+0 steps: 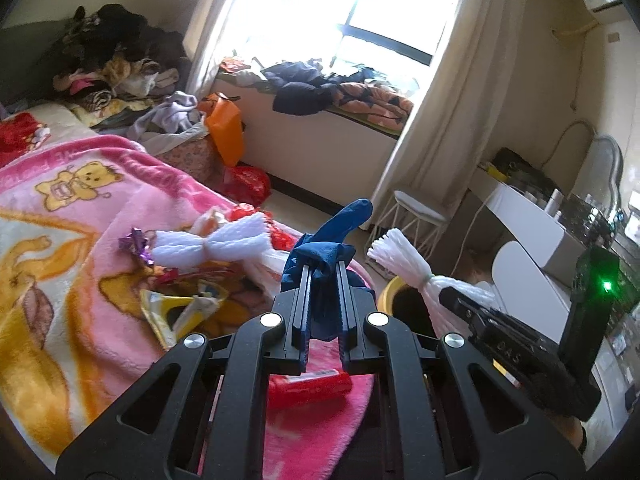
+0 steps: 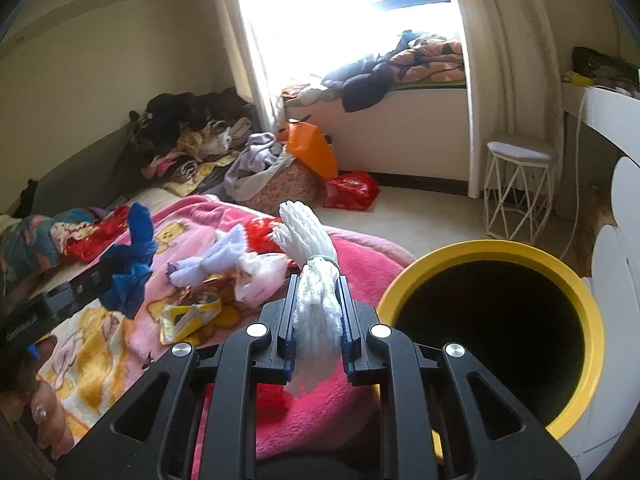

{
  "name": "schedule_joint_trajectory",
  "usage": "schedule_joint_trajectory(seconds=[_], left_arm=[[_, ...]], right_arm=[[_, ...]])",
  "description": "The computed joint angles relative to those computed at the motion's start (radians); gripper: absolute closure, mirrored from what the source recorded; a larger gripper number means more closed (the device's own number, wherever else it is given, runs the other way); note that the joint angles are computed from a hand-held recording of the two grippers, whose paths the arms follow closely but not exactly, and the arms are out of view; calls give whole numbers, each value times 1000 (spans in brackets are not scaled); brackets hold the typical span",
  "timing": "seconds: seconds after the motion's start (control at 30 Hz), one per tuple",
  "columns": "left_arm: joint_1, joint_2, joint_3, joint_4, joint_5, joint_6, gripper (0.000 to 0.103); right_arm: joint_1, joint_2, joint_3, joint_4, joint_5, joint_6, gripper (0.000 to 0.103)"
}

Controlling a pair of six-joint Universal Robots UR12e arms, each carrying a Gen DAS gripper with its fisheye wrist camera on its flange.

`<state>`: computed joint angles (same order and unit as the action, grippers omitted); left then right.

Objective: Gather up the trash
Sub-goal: 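Carry the white foam sleeve and blue bag over the yellow-rimmed bin with both tools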

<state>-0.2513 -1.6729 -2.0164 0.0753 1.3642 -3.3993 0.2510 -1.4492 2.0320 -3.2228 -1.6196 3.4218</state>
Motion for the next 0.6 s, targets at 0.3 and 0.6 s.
schedule_joint_trajectory(seconds=[0.3,0.6], left_arm=[[-23,-14,11,-14,-24,41,96],[-48,-36,34,-27,-39,64,96]], right_arm=[[-30,-17,24,4,-53,64,86],[-66,-32,48,11,-94,121,86]])
